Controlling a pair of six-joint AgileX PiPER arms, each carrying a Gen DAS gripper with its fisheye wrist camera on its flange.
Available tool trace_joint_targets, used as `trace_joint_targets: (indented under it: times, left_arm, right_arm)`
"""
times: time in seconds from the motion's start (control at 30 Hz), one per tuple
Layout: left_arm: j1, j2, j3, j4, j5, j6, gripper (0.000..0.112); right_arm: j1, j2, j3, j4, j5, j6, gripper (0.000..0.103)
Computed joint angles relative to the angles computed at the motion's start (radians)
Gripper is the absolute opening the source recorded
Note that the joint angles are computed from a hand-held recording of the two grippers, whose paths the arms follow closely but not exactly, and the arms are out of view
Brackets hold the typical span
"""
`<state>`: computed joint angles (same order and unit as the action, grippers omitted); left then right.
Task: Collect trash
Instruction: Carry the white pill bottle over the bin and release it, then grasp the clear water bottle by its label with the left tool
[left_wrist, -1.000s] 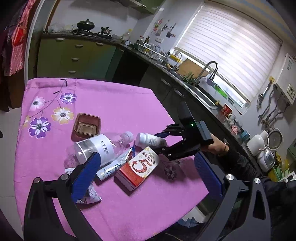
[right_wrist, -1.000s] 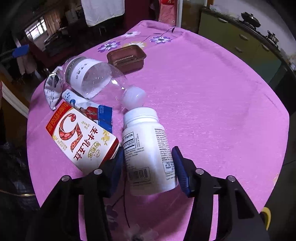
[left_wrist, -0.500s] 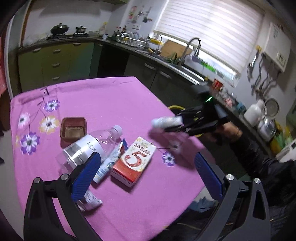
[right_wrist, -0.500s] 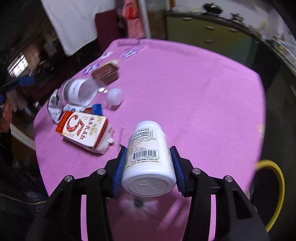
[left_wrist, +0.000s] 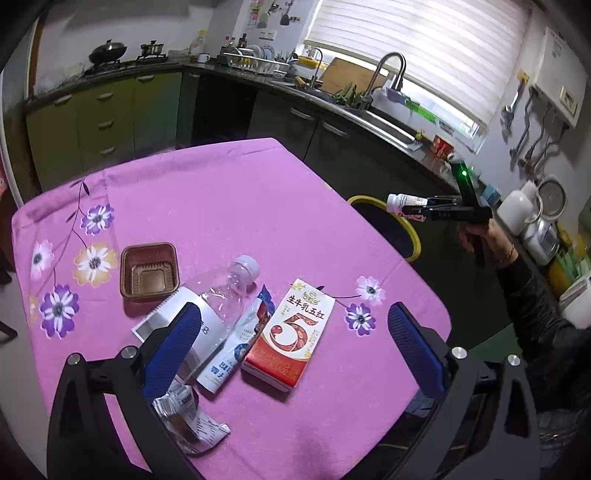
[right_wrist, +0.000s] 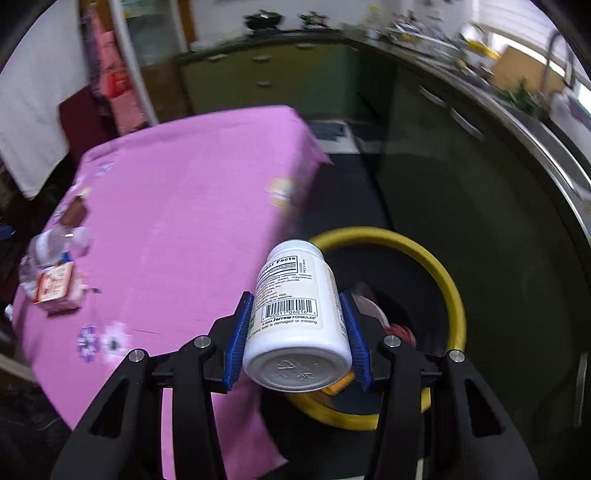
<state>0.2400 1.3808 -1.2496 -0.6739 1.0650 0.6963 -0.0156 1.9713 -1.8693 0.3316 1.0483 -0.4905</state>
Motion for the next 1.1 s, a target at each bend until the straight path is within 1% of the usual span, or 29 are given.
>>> trace_joint_targets:
  times: [0.2, 0.37, 0.4, 0.43, 0.47, 0.57, 0.63, 0.7, 0.83, 0.97, 1.0, 1.07, 1.1]
  left_arm:
    - [-0.038, 0.014, -0.058, 0.095, 0.006, -0.02, 0.096]
    - [-0.073, 0.028, -0.083, 0.164, -0.002, -0.01, 0.096]
    - [-0.078, 0.033, -0.087, 0.174, -0.003, -0.007, 0.096]
    - [-0.085, 0.038, -0.092, 0.188, -0.004, -0.002, 0.096]
    - [-0.091, 0.042, -0.096, 0.2, -0.004, -0.002, 0.096]
    - [-0.097, 0.066, -0.117, 0.246, 0.009, 0.022, 0.096]
    - [-0.087, 0.095, -0.144, 0.267, 0.034, 0.059, 0.096]
    - [-0.078, 0.125, -0.169, 0.287, 0.053, 0.091, 0.096]
    - [-0.065, 0.188, -0.223, 0.329, 0.081, 0.137, 0.096]
    - [-0.055, 0.27, -0.294, 0.357, 0.106, 0.151, 0.096]
    - [-0.054, 0.289, -0.308, 0.363, 0.11, 0.156, 0.095]
    - [-0.054, 0.325, -0.339, 0.372, 0.133, 0.172, 0.085]
    - [-0.055, 0.337, -0.349, 0.377, 0.145, 0.176, 0.076]
  right_arm:
    - [-0.052, 0.124, -0.092, -0.042, 0.01, 0.075, 0.047]
    - [-0.09, 0.265, -0.259, -0.033, 0.057, 0.138, 0.048]
    - [-0.09, 0.301, -0.308, -0.042, 0.08, 0.166, 0.051]
    - [-0.094, 0.323, -0.336, -0.06, 0.082, 0.198, 0.061]
    - [-0.095, 0.318, -0.324, -0.066, 0.063, 0.212, 0.064]
    - [-0.112, 0.28, -0.271, -0.024, 0.023, 0.219, 0.064]
    - [-0.113, 0.25, -0.227, -0.028, 0.001, 0.227, 0.065]
    - [-0.108, 0.197, -0.15, -0.015, -0.022, 0.221, 0.065]
    - [-0.084, 0.112, -0.016, -0.001, -0.07, 0.189, 0.068]
    - [-0.045, 0.067, 0.06, 0.014, -0.096, 0.169, 0.068]
    - [-0.034, 0.059, 0.075, 0.015, -0.103, 0.166, 0.068]
    - [-0.013, 0.043, 0.105, 0.017, -0.11, 0.158, 0.068]
    - [-0.003, 0.038, 0.116, 0.014, -0.113, 0.161, 0.068]
